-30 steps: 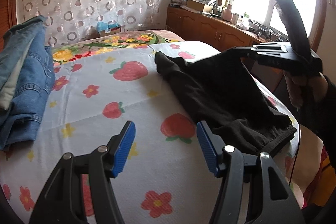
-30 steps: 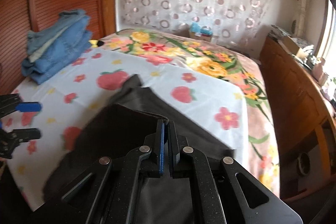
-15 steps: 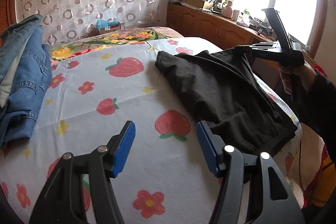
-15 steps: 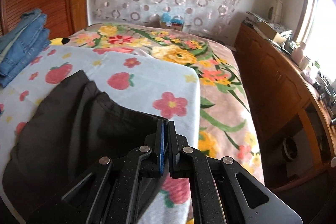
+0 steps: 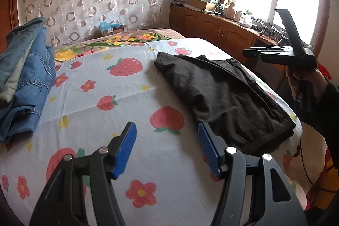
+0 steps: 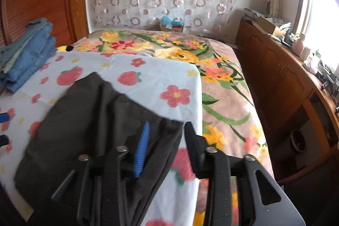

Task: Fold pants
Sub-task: 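Withdraw the open right gripper from the folded pants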

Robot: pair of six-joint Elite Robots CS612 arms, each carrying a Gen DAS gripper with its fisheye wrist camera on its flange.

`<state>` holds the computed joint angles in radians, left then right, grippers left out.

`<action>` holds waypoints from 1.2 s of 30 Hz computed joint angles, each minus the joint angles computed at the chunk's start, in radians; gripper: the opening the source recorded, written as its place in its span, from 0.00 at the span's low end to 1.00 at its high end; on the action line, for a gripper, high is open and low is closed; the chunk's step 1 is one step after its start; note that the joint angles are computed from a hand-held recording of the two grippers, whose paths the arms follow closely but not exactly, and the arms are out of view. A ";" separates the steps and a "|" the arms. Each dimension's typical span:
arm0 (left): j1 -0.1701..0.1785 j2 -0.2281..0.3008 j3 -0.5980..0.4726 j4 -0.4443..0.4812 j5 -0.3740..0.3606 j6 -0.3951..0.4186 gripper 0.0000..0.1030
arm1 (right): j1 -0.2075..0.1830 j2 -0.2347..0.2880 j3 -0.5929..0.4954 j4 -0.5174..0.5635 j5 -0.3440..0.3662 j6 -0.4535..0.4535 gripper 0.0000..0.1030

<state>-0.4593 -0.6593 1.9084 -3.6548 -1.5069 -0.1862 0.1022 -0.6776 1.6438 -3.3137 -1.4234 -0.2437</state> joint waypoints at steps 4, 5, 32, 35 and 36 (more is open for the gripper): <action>-0.013 -0.008 0.023 -0.024 0.007 -0.003 0.58 | -0.002 -0.044 0.089 -0.059 0.063 0.006 0.39; -0.016 -0.010 0.029 -0.029 0.007 -0.004 0.58 | -0.003 -0.051 0.105 -0.070 0.074 0.007 0.40; -0.060 -0.012 0.077 -0.015 -0.035 0.015 0.58 | 0.017 -0.062 0.298 -0.175 0.070 0.097 0.55; -0.065 -0.011 0.070 0.005 -0.039 0.031 0.53 | 0.015 -0.058 0.298 -0.176 0.069 0.097 0.55; -0.066 -0.010 0.065 0.016 -0.042 0.034 0.50 | 0.014 -0.056 0.299 -0.178 0.072 0.099 0.55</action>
<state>-0.5252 -0.6696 1.9735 -3.6388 -1.5489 -0.1519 0.1157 -0.7340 1.9432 -3.4918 -1.3514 -0.1450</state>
